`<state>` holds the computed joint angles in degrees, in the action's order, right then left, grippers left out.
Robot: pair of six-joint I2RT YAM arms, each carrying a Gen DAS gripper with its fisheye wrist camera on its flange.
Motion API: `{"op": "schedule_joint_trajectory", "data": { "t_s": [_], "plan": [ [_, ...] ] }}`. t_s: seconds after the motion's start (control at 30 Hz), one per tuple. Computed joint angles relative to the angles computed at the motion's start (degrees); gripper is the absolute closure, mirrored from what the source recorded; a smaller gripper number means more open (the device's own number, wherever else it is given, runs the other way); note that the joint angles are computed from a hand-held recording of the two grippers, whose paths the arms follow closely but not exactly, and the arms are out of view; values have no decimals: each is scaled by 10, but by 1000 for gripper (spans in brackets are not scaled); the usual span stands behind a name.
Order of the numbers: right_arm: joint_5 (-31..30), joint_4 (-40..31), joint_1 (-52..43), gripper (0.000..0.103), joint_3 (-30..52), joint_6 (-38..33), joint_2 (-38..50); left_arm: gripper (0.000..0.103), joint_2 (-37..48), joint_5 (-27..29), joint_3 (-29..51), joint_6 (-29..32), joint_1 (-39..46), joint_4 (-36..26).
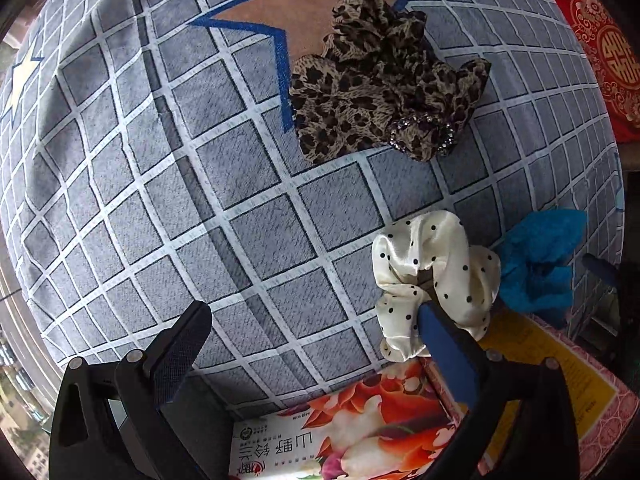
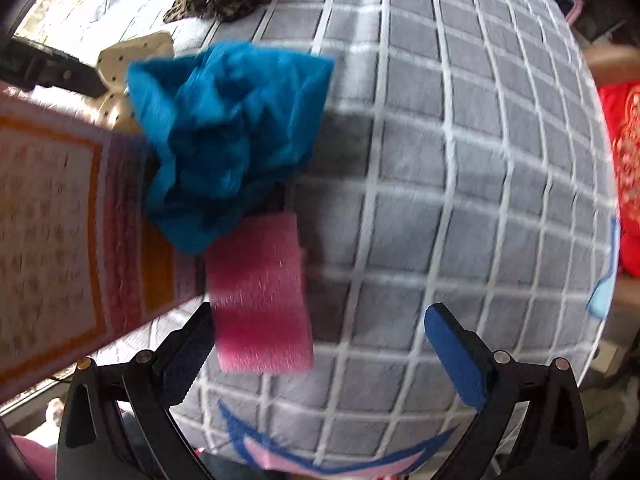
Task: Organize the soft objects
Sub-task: 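Move both tools back toward the remaining items on the tablecloth, then grasp the pink foam sponge with the right tool while the left grasps the cream polka-dot scrunchie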
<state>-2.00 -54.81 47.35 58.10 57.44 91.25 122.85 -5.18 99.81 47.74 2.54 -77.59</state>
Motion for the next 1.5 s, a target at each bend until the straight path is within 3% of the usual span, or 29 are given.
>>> {"op": "schedule_joint_trajectory", "data": {
  "t_s": [0.13, 0.3, 0.33, 0.47, 0.63, 0.8, 1.0, 1.17, 1.37, 1.5],
  "plan": [
    [39, -47, -36, 1, 13, -49, 5, 0, -13, -21, -38, -12, -6, 55],
    [47, -78, -157, 1, -50, -43, -77, 0, -29, -88, -73, -60, -2, 202],
    [42, -82, -186, 1, -63, -42, -97, 0, -19, -92, -54, -71, 6, 202],
    [24, -92, -245, 1, -85, -43, -166, 0, 35, 7, 97, -86, 57, 60],
    [26, -78, -210, 1, -80, -38, -175, 0, 37, 74, 150, -24, 85, -62],
    [28, -50, -165, 1, -48, -14, -95, 0, 0, 43, 34, 7, 61, -34],
    [16, -14, -191, 1, -42, -61, -31, 0, 12, 25, -13, -17, 46, -12],
    [11, 0, -194, 1, -41, -61, -17, 0, -11, 44, -32, -19, 32, -3],
    [9, 8, -204, 0, -50, -73, -24, 0, 36, 73, 64, -7, 41, -96],
    [12, 22, -225, 0, -64, -95, -28, 2, 37, 61, 16, -33, 0, -67]
  ]
}}
